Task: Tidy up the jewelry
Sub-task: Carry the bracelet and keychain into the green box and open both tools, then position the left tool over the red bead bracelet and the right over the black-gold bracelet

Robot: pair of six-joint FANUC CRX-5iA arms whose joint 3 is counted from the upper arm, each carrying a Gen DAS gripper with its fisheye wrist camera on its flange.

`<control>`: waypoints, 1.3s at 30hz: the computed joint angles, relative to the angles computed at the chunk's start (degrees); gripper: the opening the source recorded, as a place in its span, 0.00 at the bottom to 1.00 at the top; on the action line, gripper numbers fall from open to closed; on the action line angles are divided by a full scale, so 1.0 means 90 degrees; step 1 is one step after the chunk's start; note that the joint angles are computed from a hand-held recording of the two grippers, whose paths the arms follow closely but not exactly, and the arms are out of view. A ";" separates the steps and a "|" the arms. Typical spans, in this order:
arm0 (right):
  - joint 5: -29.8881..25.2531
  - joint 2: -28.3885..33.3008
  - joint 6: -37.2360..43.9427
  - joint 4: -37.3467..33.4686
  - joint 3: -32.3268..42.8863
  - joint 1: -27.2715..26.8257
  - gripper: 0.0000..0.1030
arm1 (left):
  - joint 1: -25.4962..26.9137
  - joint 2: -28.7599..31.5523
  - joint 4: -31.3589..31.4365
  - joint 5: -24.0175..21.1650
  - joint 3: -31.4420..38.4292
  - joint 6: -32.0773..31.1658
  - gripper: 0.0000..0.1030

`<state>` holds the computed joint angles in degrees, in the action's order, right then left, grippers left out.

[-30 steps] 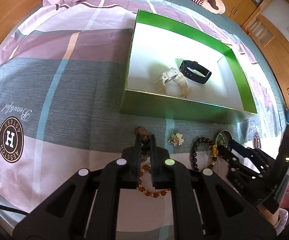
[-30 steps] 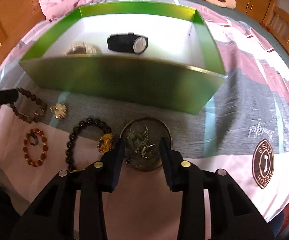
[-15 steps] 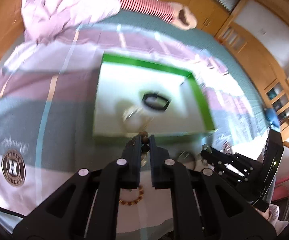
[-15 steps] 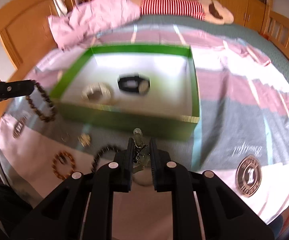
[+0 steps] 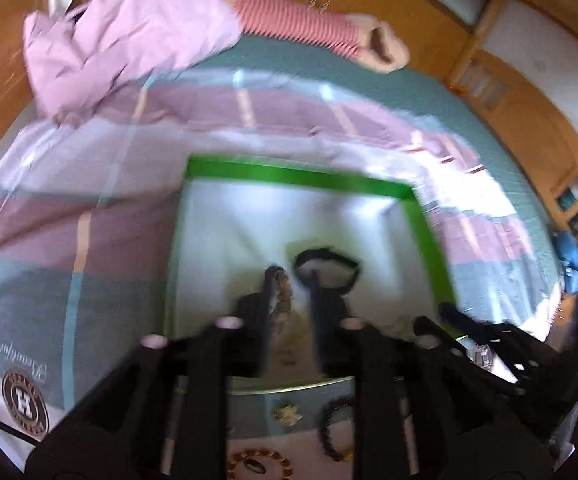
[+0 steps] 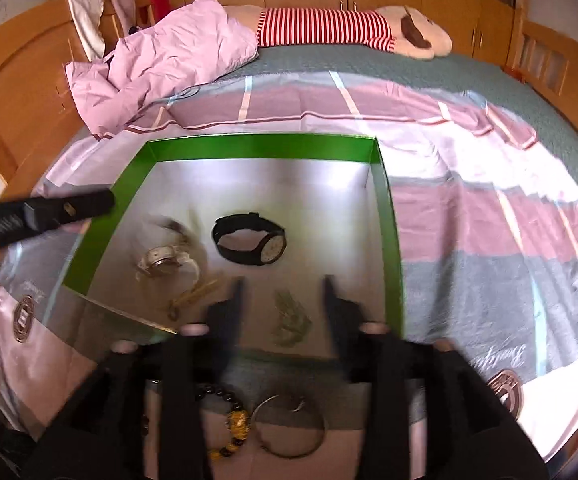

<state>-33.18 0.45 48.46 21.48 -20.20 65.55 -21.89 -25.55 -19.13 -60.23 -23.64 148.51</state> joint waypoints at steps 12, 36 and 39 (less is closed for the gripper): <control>-0.0393 -0.0752 0.0948 -0.1147 -0.0640 0.0390 0.57 | -0.1258 -0.0020 -0.0154 -0.0687 -0.0077 0.1008 0.63; -0.0972 -0.0346 0.1482 -0.1837 -0.0393 0.0453 0.64 | -0.1254 0.0401 0.0159 -0.0955 -0.0113 0.0897 0.77; -0.1010 -0.0282 0.1549 -0.1897 -0.0368 0.0466 0.64 | -0.1247 0.0457 0.0181 -0.0978 -0.0097 0.0870 0.77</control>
